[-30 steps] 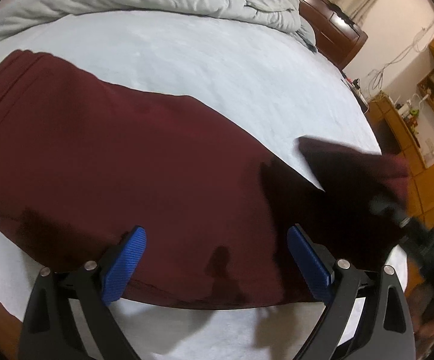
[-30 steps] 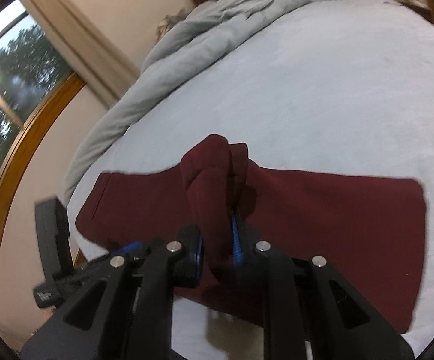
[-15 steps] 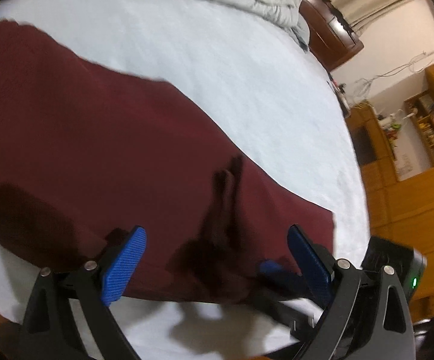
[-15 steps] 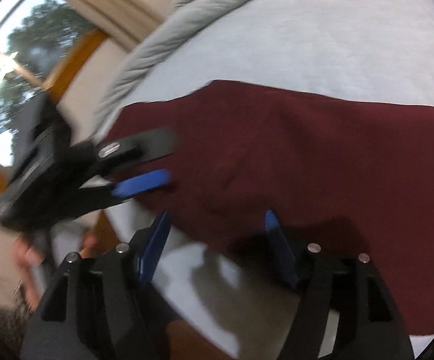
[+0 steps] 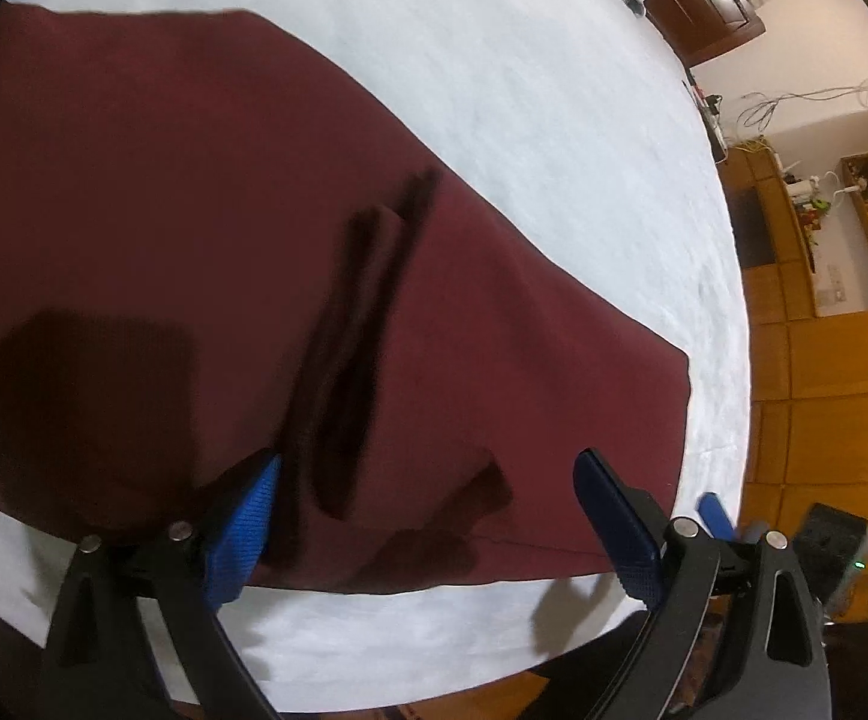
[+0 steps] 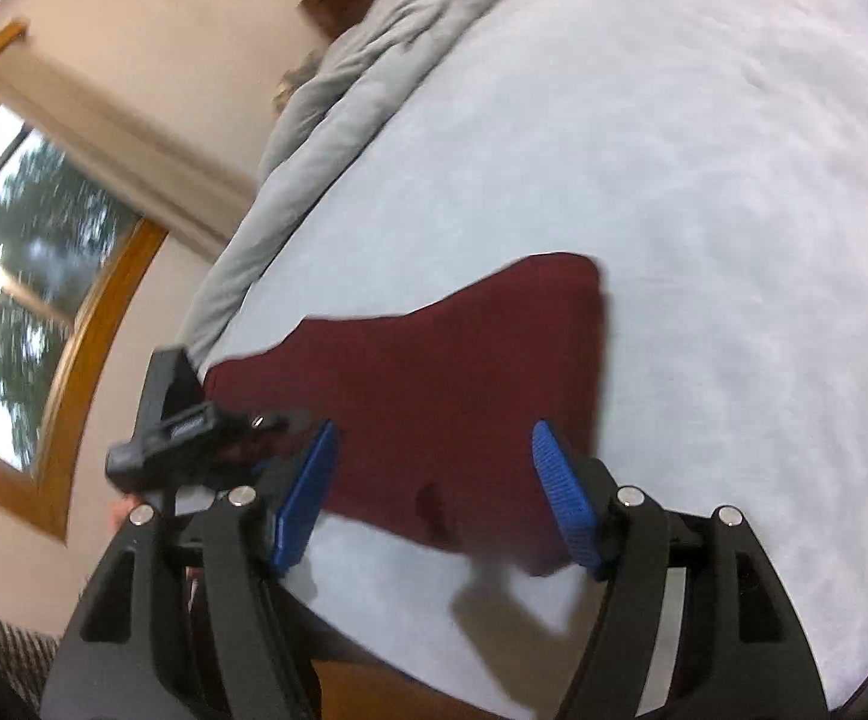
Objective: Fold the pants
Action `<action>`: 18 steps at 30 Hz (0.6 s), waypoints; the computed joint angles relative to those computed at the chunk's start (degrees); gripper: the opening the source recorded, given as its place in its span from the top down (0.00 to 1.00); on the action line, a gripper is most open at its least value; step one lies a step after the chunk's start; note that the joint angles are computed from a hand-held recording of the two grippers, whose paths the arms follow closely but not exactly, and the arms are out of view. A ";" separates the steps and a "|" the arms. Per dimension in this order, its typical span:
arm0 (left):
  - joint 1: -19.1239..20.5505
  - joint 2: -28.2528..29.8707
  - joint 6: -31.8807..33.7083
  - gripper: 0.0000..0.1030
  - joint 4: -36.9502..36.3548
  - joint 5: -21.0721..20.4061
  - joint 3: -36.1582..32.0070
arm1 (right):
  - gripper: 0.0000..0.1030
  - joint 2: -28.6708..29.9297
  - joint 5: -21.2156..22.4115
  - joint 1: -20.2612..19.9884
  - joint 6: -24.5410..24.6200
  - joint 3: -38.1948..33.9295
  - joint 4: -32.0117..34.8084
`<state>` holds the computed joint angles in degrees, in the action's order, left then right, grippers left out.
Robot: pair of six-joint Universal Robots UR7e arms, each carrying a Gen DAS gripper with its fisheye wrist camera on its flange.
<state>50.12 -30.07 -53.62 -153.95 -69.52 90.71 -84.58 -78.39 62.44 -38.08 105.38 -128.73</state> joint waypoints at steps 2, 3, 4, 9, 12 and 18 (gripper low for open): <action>-0.30 0.29 -0.62 0.49 1.79 1.22 -0.65 | 0.34 0.65 -0.29 -0.75 0.99 -0.21 -0.22; -0.40 0.47 -0.56 0.59 2.74 1.77 -0.91 | 0.34 0.85 -0.79 -0.75 1.55 -0.08 -0.74; -0.42 0.58 -0.10 0.67 3.08 2.16 -1.01 | 0.34 1.18 -1.41 -0.98 2.58 -0.09 -1.39; -2.04 -0.27 0.44 0.79 -0.40 6.10 1.27 | 0.30 1.48 0.11 -3.71 5.06 -2.30 1.45; -3.12 -2.28 2.33 0.81 -2.73 9.29 3.28 | 0.29 1.83 0.77 -4.03 5.64 -2.43 2.28; -4.86 -7.44 2.72 0.81 -3.52 18.35 9.65 | 0.25 4.30 1.96 -4.25 6.16 -4.96 7.87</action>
